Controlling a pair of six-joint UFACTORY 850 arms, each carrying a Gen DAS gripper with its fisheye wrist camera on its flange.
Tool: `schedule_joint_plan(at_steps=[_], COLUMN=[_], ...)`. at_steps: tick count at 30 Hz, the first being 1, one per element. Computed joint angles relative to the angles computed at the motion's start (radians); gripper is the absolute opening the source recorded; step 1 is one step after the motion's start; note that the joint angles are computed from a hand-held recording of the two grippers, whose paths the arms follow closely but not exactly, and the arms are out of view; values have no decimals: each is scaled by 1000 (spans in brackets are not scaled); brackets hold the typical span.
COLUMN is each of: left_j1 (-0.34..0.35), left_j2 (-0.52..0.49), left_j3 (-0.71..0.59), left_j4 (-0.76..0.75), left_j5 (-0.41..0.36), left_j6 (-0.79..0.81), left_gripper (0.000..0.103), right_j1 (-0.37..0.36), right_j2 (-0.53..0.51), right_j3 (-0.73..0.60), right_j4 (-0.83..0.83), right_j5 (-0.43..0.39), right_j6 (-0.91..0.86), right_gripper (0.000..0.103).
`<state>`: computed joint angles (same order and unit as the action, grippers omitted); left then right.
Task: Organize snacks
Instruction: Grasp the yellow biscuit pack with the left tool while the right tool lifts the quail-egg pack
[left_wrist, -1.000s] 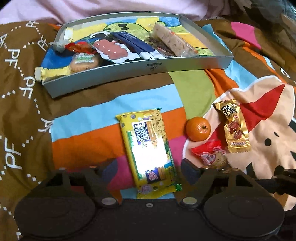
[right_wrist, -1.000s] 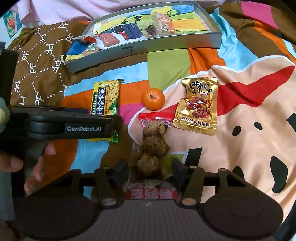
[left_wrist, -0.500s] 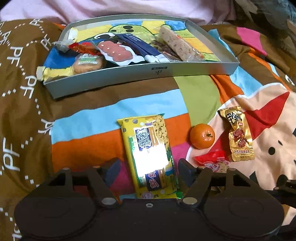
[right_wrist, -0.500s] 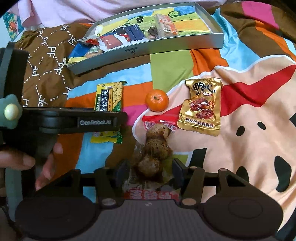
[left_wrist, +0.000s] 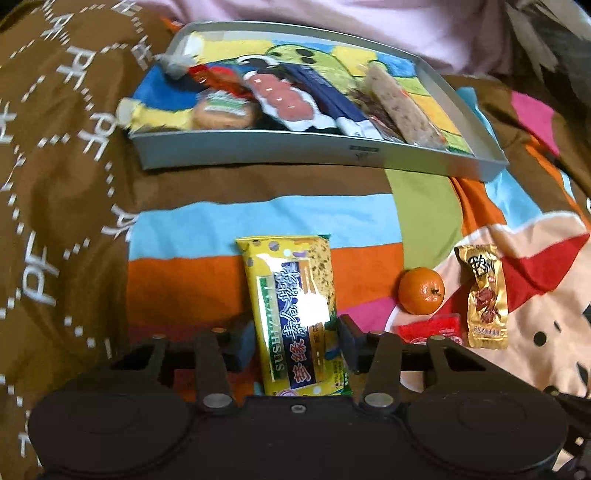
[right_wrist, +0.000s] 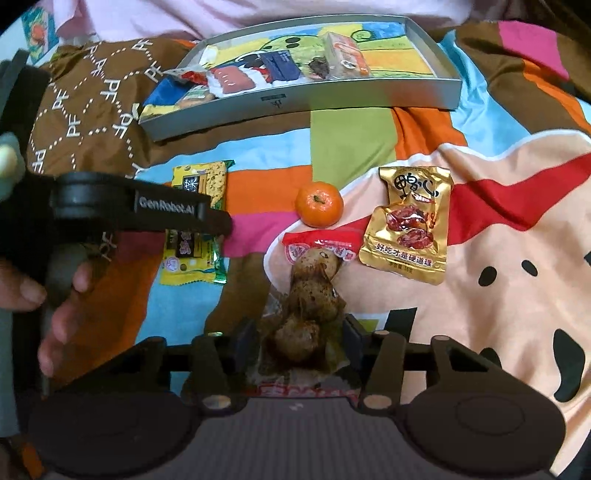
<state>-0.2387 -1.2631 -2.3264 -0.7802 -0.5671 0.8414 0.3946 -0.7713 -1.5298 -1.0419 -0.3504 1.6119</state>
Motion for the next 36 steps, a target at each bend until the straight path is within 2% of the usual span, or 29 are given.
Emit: schedule_joint_plan(at_steps=[5,7,13,17,22,24,27,30,32,36], left_j1=[1,-1,2,1,3,6,3,-1,-7,-19], left_j2=[19,39,82,109,131,132,117,115,110,106], left_j3=[26,60,134,184,222,220,196,195,187,194], left_j4=[68,71,50,30,-25,-45,4,27,73,129], left_j5=[-25,-20,-6,35,74,72,63,70,71,99], left_j6=[-40,-15,23,44,89,94,52,50,24,45], left_gripper=[47,47,47,47,42,41,41,47,57,60], right_j1=[16,30,94,127,145,146,147,144,143,146], right_j2=[1,-6,-51,-92,-112,-115,-119,-120,-119,-115], right_j3=[2,-6,-52,-87,-91,-90,-94,-97,-96,-90], right_j4=[-49,-77,-210,-277,-359,-385,-381,-379,-386,-389], right_j5=[-34,-71,-257,-387,-480,-503,-507,-499,-498,-501], right_j6=[-20,-56,-180,-264,-280,-276,-280,-284,-277,-270], right_gripper=[47,47,46,46,46,46,46,46,46,46])
